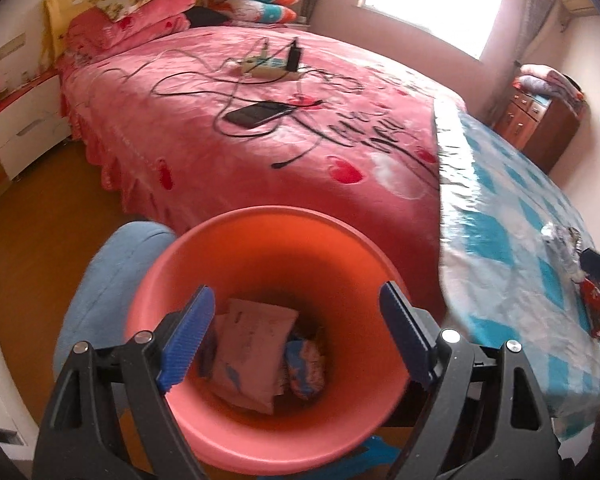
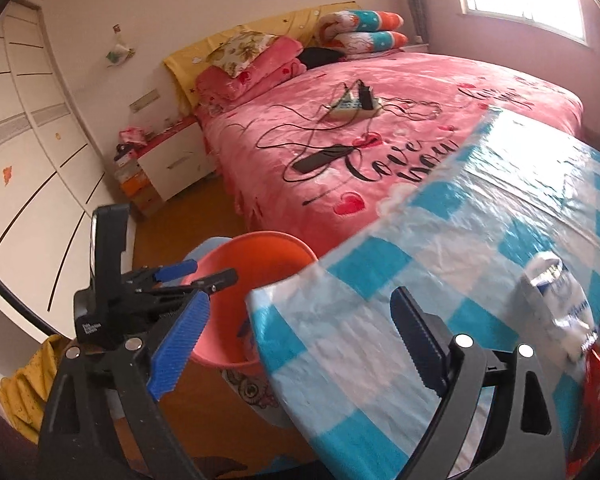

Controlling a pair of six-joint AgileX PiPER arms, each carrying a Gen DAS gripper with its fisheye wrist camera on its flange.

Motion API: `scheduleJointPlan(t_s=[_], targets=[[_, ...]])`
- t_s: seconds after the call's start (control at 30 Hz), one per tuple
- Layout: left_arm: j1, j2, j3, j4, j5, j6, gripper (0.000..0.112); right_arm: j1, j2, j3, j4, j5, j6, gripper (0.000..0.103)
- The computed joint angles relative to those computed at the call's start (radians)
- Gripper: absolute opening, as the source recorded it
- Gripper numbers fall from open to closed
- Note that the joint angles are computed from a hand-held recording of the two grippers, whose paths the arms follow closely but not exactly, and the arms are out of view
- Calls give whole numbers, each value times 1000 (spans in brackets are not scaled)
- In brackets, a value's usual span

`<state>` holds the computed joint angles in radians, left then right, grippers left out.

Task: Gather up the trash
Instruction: 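Carry both packets over the orange bucket and open both tools, then move both tools back to the remaining trash on the table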

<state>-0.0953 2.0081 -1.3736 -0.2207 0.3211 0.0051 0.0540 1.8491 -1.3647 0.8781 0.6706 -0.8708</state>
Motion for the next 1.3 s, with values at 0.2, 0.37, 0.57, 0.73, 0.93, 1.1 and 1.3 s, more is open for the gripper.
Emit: scheduleJointPlan(t_s=[0.2, 0.37, 0.57, 0.73, 0.93, 1.1, 1.3], targets=[[-58, -13, -24, -27, 8, 44, 85, -67, -48, 78, 68, -20, -42, 91], [-110, -31, -36, -41, 16, 62, 85, -118, -99, 149, 117, -40, -83, 93], [-163, -52, -50, -2, 34, 26, 85, -187, -150, 227, 217, -57, -194, 93], [-209, -66, -62, 71, 55, -47, 85, -251, -161, 261, 311, -29, -283, 93], [-269, -46, -122, 184, 111, -152, 85, -335, -145, 269, 382, 15, -363, 93], [-319, -23, -189, 215, 161, -181, 85, -423, -127, 257, 417, 70, -379, 93], [-389, 23, -301, 260, 230, -207, 85, -530, -122, 241, 451, 93, -407, 93]])
